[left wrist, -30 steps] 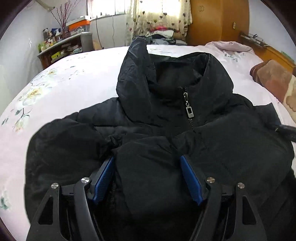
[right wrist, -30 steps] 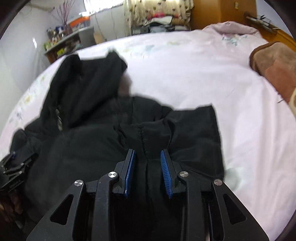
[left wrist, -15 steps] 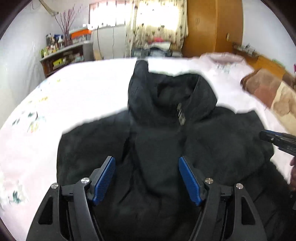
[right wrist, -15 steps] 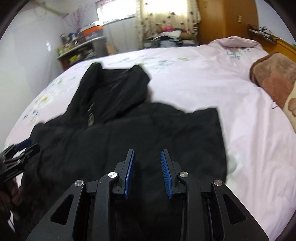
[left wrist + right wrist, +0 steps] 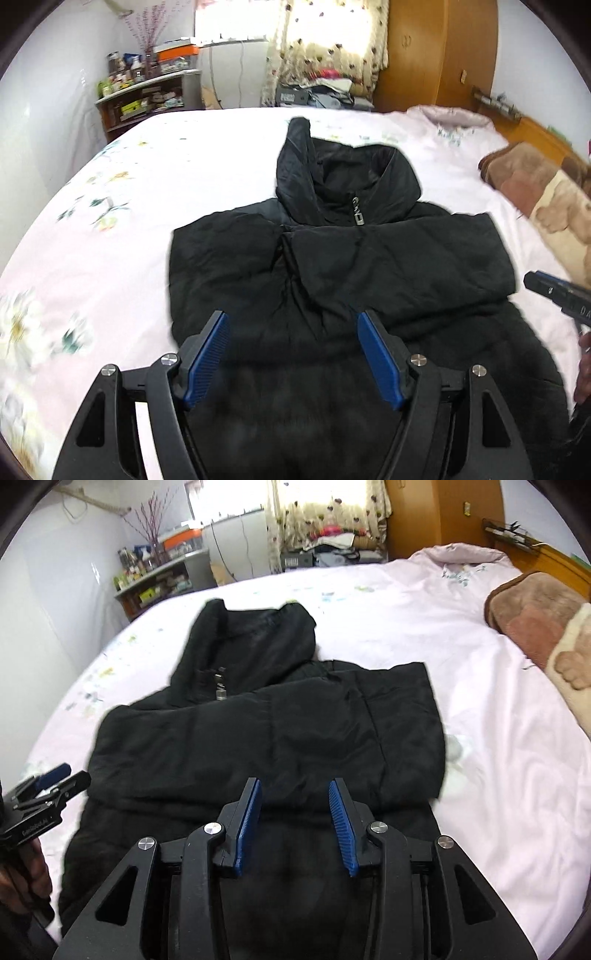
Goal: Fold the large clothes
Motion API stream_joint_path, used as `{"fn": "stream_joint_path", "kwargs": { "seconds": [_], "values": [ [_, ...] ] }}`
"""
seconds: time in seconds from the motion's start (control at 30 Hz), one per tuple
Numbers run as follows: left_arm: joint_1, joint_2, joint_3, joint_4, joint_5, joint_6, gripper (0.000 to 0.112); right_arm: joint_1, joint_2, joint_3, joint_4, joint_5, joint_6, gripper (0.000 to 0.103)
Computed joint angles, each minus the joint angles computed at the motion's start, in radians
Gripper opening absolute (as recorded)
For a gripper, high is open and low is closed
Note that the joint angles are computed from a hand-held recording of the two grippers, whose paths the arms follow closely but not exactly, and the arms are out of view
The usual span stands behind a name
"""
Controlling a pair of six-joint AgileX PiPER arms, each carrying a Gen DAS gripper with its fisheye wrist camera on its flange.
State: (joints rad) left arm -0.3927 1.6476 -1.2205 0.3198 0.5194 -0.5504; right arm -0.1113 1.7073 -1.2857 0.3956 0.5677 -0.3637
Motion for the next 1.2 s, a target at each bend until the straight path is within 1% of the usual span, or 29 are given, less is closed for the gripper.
{"fn": "stream_joint_path", "kwargs": {
  "seconds": [0.1, 0.17, 0.23, 0.3, 0.33, 0.43, 0.5, 0.63, 0.7, 0.83, 0.93, 1.0, 1.03, 1.07, 1.1, 1.2],
  "values": [
    [-0.042, -0.146, 0.077, 0.032, 0.062, -0.063, 0.074, 0.005, -0.148, 0.106, 0.016, 0.015, 0.000, 0.039],
    [-0.086, -0.235, 0.112, 0.070, 0.123, -0.117, 0.074, 0.024, -0.251, 0.161, -0.023, 0.039, 0.051, 0.039],
    [-0.129, -0.314, 0.139, 0.103, 0.186, -0.164, 0.074, 0.044, -0.312, 0.192, -0.064, 0.053, 0.105, 0.040],
    [-0.174, -0.376, 0.155, 0.139, 0.250, -0.213, 0.074, 0.051, -0.410, 0.236, -0.076, 0.095, 0.131, 0.043],
    [-0.190, -0.403, 0.165, 0.148, 0.272, -0.230, 0.074, 0.055, -0.454, 0.259, -0.081, 0.108, 0.141, 0.046],
    [-0.266, -0.489, 0.201, 0.184, 0.348, -0.307, 0.074, 0.069, -0.549, 0.301, -0.104, 0.148, 0.172, 0.046],
    [-0.316, -0.537, 0.224, 0.212, 0.391, -0.356, 0.074, 0.077, -0.616, 0.332, -0.107, 0.176, 0.186, 0.047],
    [-0.449, -0.602, 0.246, 0.286, 0.498, -0.459, 0.074, 0.112, -0.733, 0.392, -0.136, 0.202, 0.242, 0.047],
    [-0.517, -0.621, 0.246, 0.321, 0.550, -0.506, 0.074, 0.114, -0.773, 0.409, -0.130, 0.220, 0.241, 0.047],
    [-0.598, -0.641, 0.232, 0.358, 0.616, -0.546, 0.074, 0.131, -0.814, 0.417, -0.139, 0.238, 0.257, 0.047],
    [-0.601, -0.632, 0.210, 0.363, 0.628, -0.529, 0.074, 0.136, -0.825, 0.413, -0.135, 0.238, 0.255, 0.047],
    [-0.599, -0.621, 0.201, 0.366, 0.628, -0.524, 0.074, 0.127, -0.818, 0.408, -0.114, 0.229, 0.236, 0.051],
    [-0.569, -0.610, 0.193, 0.351, 0.608, -0.497, 0.074, 0.120, -0.813, 0.408, -0.101, 0.224, 0.220, 0.055],
    [-0.554, -0.598, 0.185, 0.343, 0.596, -0.484, 0.074, 0.116, -0.804, 0.405, -0.092, 0.219, 0.209, 0.057],
    [-0.532, -0.587, 0.180, 0.334, 0.578, -0.468, 0.074, 0.102, -0.782, 0.397, -0.072, 0.214, 0.185, 0.057],
    [-0.432, -0.537, 0.154, 0.279, 0.493, -0.386, 0.074, 0.051, -0.723, 0.373, 0.001, 0.215, 0.102, 0.057]
  ]
}}
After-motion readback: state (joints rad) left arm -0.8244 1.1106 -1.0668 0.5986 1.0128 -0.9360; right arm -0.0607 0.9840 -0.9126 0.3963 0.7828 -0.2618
